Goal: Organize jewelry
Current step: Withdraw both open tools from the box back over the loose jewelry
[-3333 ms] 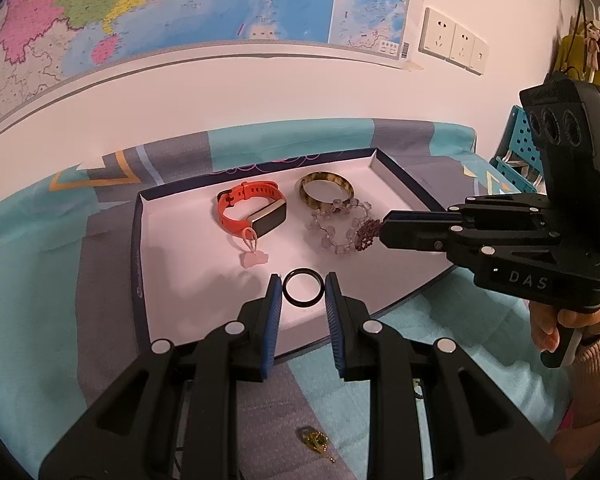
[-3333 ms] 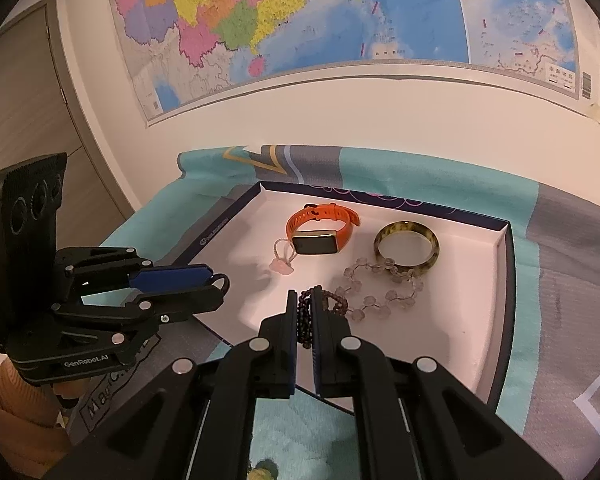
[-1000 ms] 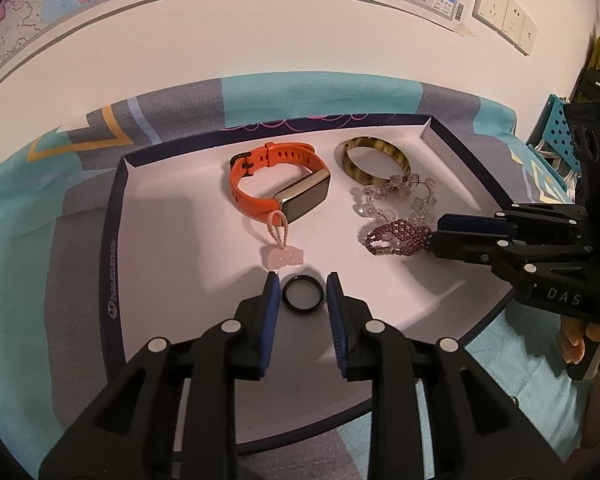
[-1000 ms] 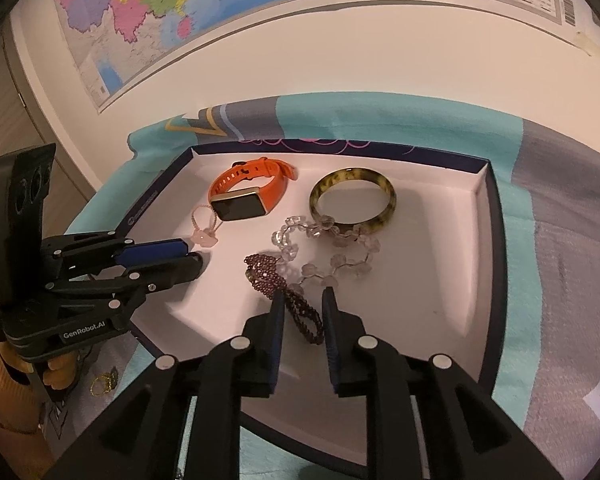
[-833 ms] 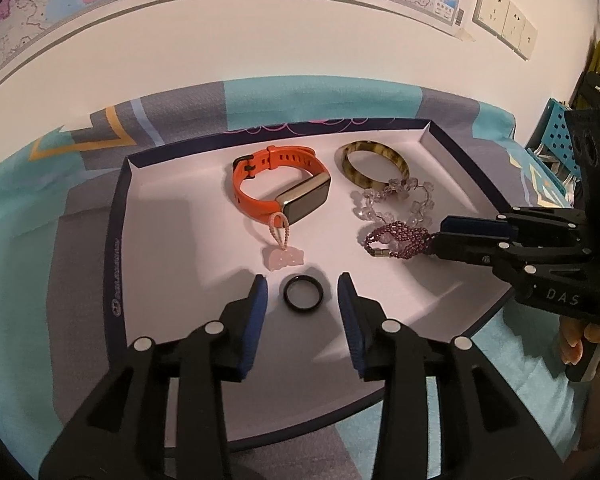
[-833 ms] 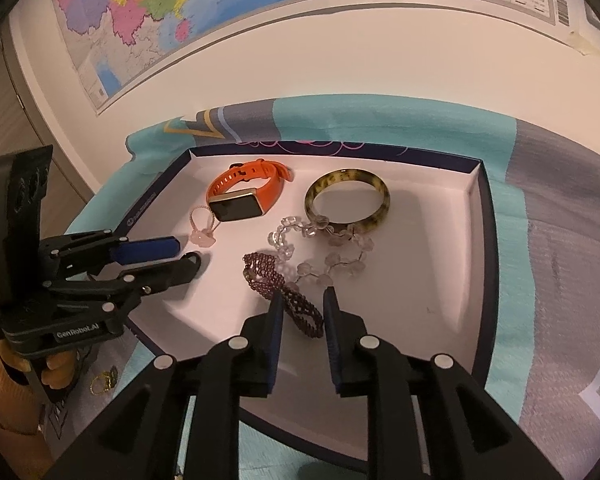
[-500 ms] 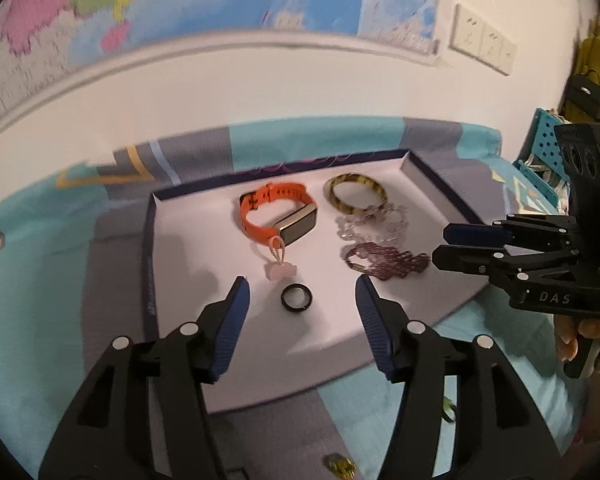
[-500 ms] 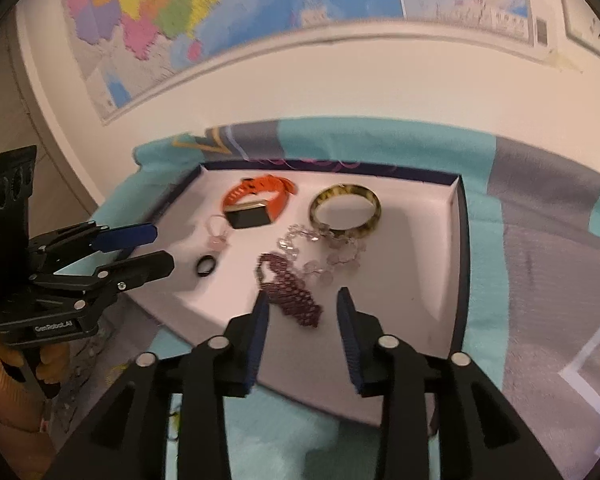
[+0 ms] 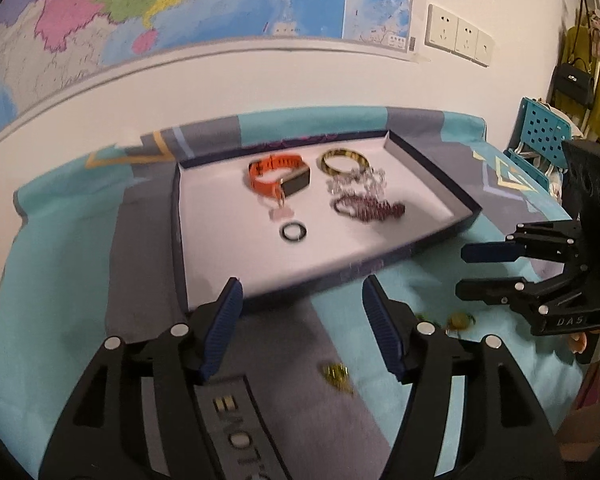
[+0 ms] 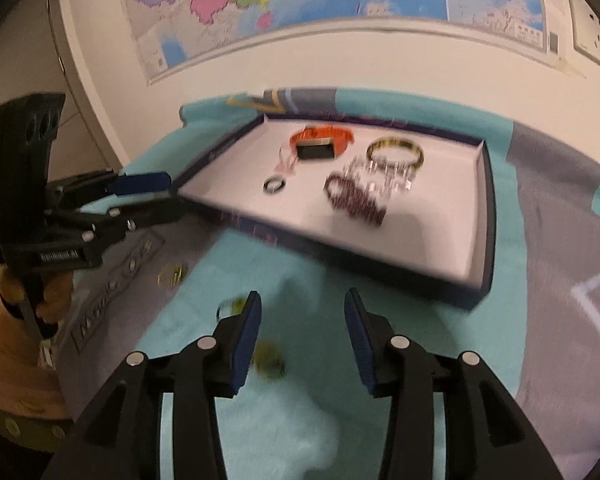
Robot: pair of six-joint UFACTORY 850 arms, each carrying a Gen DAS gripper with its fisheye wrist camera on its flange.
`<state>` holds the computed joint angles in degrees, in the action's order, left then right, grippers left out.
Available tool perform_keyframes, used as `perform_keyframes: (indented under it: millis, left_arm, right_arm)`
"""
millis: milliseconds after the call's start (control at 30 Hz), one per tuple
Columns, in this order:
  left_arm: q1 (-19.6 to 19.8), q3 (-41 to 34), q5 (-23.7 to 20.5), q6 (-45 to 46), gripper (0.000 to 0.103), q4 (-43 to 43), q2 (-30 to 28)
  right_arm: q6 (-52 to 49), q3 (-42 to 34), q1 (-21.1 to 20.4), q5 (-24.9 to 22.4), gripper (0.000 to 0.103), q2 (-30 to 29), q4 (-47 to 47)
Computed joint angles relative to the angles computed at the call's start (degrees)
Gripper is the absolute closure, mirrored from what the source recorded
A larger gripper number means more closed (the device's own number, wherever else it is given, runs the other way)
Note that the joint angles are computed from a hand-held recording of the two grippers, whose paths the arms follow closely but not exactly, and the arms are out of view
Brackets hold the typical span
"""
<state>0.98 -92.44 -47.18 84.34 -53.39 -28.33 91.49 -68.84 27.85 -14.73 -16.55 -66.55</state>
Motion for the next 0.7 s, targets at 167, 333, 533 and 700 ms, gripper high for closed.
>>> perform_keyframes:
  millis: [167, 333, 533, 700]
  left_arm:
    - [0.7, 4.2, 1.7, 2.6, 0.041, 0.9, 2.3]
    - [1.4, 7.3, 1.0, 3.3, 0.041, 2.5, 3.7]
    - [1.2, 8.4, 0.3, 2.2, 0.045, 4.6, 3.5]
    - [0.8, 7.1, -1.5, 0.1, 0.056, 5.4, 2.6]
  right_arm:
    - [3.9, 1.8, 1.3, 0.0, 0.062, 0.3, -2.0]
    - [7.3, 3.0, 2.5, -1.3, 0.062, 0.7, -4.0]
    - [7.6, 3.7, 2.9, -2.5, 0.062, 1.2, -3.8]
    - [5.6, 2.9, 3.2, -3.8, 0.063, 0.7, -2.2]
